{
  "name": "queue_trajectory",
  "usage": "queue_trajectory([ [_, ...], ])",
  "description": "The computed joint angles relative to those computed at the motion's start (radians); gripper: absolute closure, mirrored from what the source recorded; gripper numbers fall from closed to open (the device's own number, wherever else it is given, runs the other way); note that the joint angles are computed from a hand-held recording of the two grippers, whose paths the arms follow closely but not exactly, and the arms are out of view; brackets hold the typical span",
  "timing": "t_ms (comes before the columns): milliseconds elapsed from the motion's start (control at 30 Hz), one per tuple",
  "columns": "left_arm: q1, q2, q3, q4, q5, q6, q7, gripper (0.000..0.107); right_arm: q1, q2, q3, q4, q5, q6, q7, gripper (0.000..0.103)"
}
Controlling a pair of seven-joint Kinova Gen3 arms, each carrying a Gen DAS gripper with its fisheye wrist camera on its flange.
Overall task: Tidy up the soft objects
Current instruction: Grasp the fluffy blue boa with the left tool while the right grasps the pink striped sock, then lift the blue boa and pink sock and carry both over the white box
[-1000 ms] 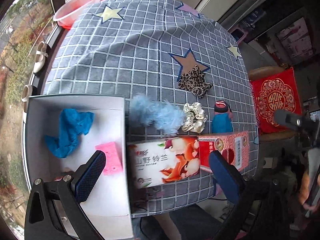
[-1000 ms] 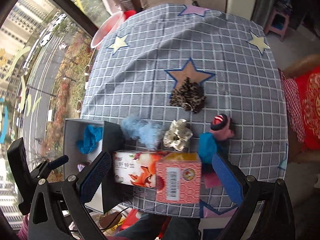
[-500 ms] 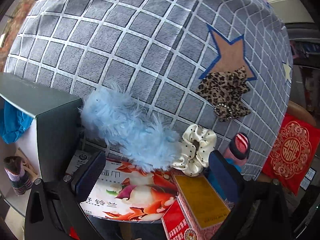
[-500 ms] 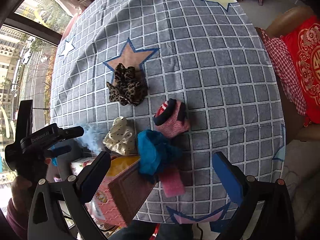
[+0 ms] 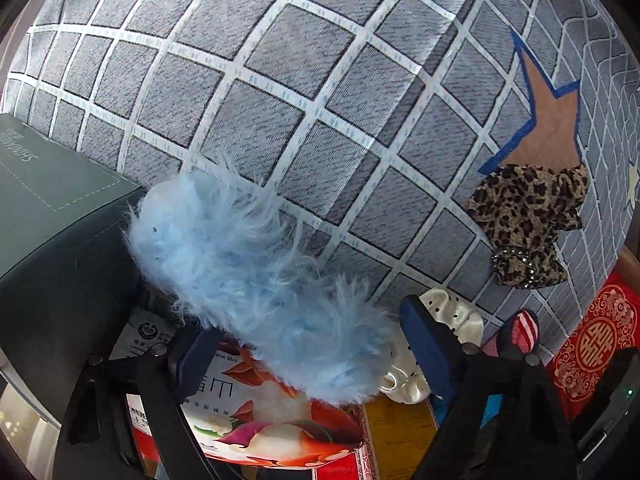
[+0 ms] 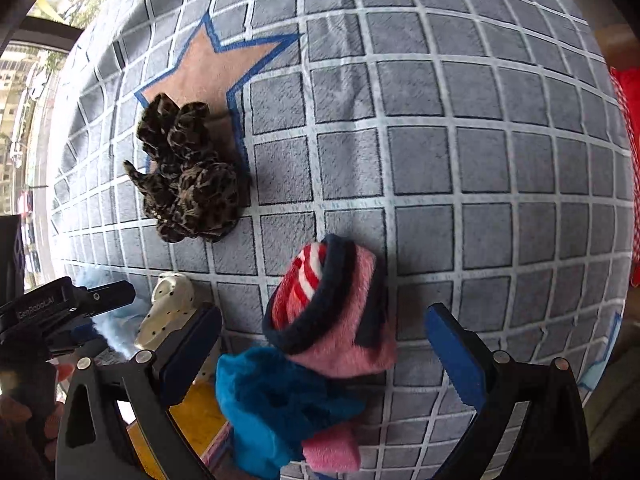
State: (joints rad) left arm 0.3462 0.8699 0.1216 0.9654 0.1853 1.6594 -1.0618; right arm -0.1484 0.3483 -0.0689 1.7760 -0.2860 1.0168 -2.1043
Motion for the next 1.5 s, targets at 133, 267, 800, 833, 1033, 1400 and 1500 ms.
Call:
queue_trajectory([
  [133,-0.008,0.014,-0.003,0.019,0.005,0.009,0.003,0.029,0.000,0.036,-0.009,-0.012,-0.007,0.004,0.022,0.001],
  [267,-0.002,-0.008,-0.002,0.035,-0.019,-0.013,-0.031,0.048,-0.024,0.049,-0.015,-0.018,0.010,-0.003,0.027,0.002],
  [800,0.056,-0.254,0.040,0.072,-0.123,-0.265,-0.460,0.084,0.043,-0.232,0.012,0.179,-0.087,-0.153,0.075,0.061],
  [833,0.067,-0.257,0.046,0.050,-0.119,-0.255,-0.477,0.084,0.041,-0.251,0.016,0.187,-0.082,-0.152,0.059,0.061],
  [1033,0.152,-0.258,0.068,-0.017,-0.091,-0.238,-0.543,0.084,0.040,-0.359,0.029,0.220,-0.042,-0.119,-0.025,0.061],
  [1400,0.248,-0.379,0.129,0.091,-0.044,-0.294,-0.749,0.084,-0.001,-0.522,-0.043,0.225,0.166,-0.004,-0.341,0.061],
  [1500,0.246,-0.433,0.150,0.150,-0.009,-0.288,-0.827,0.084,-0.020,-0.565,-0.081,0.220,0.204,0.061,-0.422,0.061],
])
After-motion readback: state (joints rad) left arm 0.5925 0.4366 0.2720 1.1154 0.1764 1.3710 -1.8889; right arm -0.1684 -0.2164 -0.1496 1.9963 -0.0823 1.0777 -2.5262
